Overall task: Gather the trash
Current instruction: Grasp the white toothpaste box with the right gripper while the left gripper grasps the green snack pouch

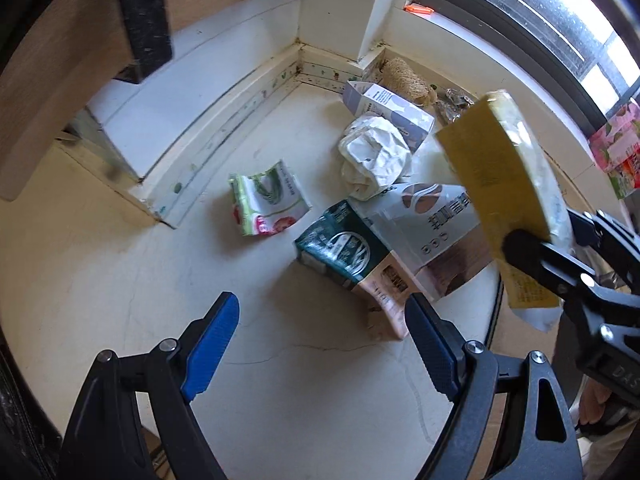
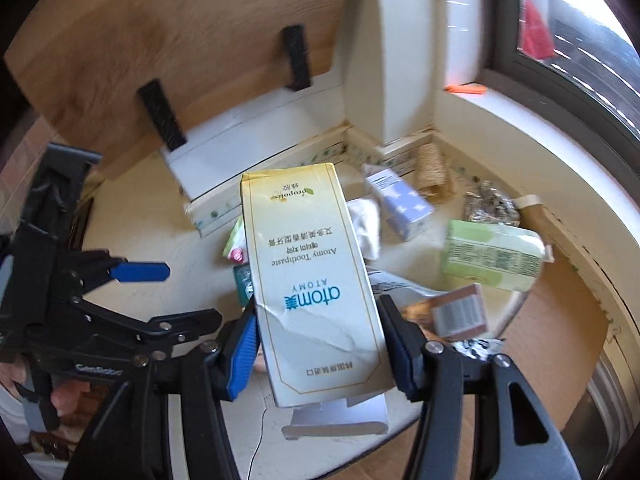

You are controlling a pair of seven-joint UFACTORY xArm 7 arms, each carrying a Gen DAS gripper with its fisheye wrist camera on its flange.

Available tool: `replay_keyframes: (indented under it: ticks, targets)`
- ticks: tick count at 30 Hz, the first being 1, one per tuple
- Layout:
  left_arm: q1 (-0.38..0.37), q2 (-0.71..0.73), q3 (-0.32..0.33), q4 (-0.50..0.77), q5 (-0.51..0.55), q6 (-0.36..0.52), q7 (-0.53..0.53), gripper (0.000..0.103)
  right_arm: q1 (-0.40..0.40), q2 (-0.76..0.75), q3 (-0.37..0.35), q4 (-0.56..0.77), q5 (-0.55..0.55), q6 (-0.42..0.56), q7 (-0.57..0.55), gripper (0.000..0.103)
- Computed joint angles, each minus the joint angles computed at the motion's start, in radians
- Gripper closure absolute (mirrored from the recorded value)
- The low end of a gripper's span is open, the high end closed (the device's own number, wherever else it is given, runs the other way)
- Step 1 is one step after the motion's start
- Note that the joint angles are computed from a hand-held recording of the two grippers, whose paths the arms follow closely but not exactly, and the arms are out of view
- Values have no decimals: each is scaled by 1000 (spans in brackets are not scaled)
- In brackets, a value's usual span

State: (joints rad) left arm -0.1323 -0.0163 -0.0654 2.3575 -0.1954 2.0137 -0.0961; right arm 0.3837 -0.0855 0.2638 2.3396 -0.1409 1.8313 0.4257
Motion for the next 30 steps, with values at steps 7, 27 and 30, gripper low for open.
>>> replay_keyframes:
  ticks: [7, 27, 30]
  targets:
    - [-65, 141, -38, 144, 39, 54, -137, 20, -72, -96, -28, -117, 18, -40, 46, 47]
    - [-94, 6, -37, -150, 99, -48, -109, 69, -158, -174, -28, -263, 108, -93, 106, 47]
    - [-75, -17, -27, -151, 89, -34, -80, 69, -156, -166, -14, -248, 96, -80, 121, 47]
